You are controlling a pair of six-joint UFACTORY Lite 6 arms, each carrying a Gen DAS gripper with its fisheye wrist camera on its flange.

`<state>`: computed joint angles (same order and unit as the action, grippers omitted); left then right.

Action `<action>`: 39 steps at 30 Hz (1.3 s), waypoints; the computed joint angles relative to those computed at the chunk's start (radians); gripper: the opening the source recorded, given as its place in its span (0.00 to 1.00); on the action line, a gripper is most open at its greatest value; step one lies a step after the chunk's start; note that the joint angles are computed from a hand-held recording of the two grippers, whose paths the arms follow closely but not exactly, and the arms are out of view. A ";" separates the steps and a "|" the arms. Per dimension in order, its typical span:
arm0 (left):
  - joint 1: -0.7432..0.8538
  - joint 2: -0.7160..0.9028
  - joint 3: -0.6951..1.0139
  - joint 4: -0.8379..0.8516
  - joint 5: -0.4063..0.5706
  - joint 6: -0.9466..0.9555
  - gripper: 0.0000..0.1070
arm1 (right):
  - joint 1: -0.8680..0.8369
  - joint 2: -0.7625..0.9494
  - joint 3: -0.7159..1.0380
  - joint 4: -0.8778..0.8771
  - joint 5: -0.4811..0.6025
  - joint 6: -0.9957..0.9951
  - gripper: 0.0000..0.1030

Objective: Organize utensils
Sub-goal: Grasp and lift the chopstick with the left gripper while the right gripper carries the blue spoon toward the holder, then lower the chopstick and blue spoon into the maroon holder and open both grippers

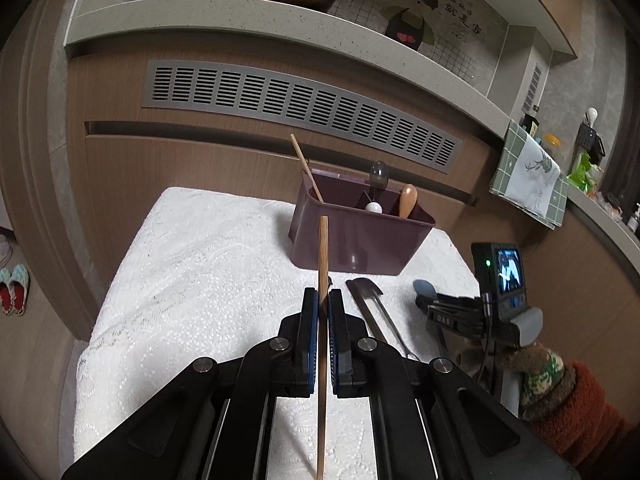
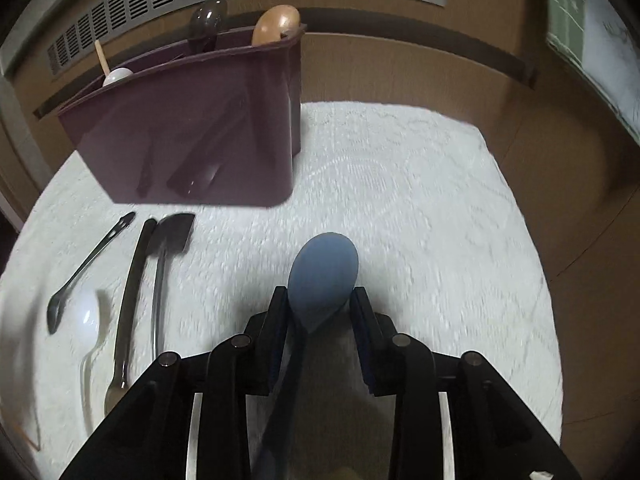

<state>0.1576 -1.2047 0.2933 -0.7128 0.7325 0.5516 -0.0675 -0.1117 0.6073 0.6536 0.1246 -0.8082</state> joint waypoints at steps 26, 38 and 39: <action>-0.093 0.351 0.530 -0.183 -0.127 0.067 0.05 | -0.416 -0.691 0.055 0.528 0.671 -0.505 0.27; -0.284 0.868 0.819 -0.881 -0.494 0.816 0.05 | 0.050 -0.367 0.472 0.399 0.144 -0.403 0.27; -0.295 0.896 0.824 -0.981 -0.506 0.921 0.05 | 0.054 -0.342 0.466 0.450 0.132 -0.464 0.27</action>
<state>-0.1371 -0.3088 1.1174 -1.6935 0.2269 1.4726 -0.0135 -0.4539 1.0735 1.1040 0.2561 -1.2722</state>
